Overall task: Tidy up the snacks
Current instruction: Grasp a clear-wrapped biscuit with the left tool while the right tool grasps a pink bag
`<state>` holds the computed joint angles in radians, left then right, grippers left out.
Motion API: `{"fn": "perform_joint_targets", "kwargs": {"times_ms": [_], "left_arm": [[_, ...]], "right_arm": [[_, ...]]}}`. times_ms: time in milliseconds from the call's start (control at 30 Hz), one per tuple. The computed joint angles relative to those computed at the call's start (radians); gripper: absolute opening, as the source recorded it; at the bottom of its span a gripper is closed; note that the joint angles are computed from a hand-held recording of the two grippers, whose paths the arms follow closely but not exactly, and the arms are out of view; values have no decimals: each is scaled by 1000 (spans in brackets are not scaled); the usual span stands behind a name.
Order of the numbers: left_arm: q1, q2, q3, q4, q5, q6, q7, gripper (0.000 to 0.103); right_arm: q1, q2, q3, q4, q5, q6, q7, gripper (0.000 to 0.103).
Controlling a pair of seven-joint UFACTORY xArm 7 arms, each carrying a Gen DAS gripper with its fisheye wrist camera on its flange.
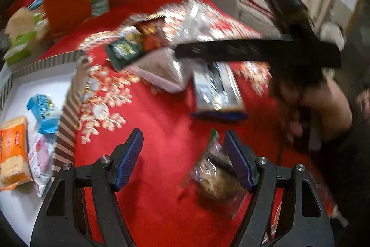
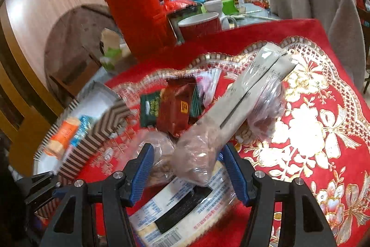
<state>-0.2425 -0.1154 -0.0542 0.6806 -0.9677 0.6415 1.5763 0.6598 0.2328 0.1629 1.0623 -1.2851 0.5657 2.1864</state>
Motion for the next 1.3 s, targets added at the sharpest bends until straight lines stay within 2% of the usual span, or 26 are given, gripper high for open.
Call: {"fn": "perform_joint_targets", "kwargs": {"times_ms": [133,267,467,567,733,767,800,833,900,1100,1300], "left_arm": [[-10,-28,2,-27,-1,18,55,73],[-9,-36,13,-29,10,51,80,73],[6,-44,27,-27,65,166,118,73],[7,-30,14,-31,109,175,101,74],[5,-37,18,-45,82,163,140,77],[3,-39,17,-51,66,150,159,74],[0,-47,14,-63,48,127,173,63],[-5,-53,11,-73,30,98,182,59],[-1,-47,18,-63,32,107,165,51],[5,-17,23,-31,-15,80,150,48],[46,-2,39,24,-116,113,127,48]], "right_arm": [[7,11,4,15,30,39,-43,40],[24,26,2,35,45,76,-77,33],[35,28,-5,35,23,82,-60,29],[35,29,-4,36,20,85,-57,29],[35,25,-2,32,16,86,-47,29],[36,24,-2,32,14,88,-45,27],[37,23,-2,31,7,91,-39,26],[38,22,-1,31,3,94,-33,25],[39,22,2,34,3,101,-37,24],[41,7,6,20,-26,111,8,23],[45,-36,27,-10,-96,170,91,22]]}}
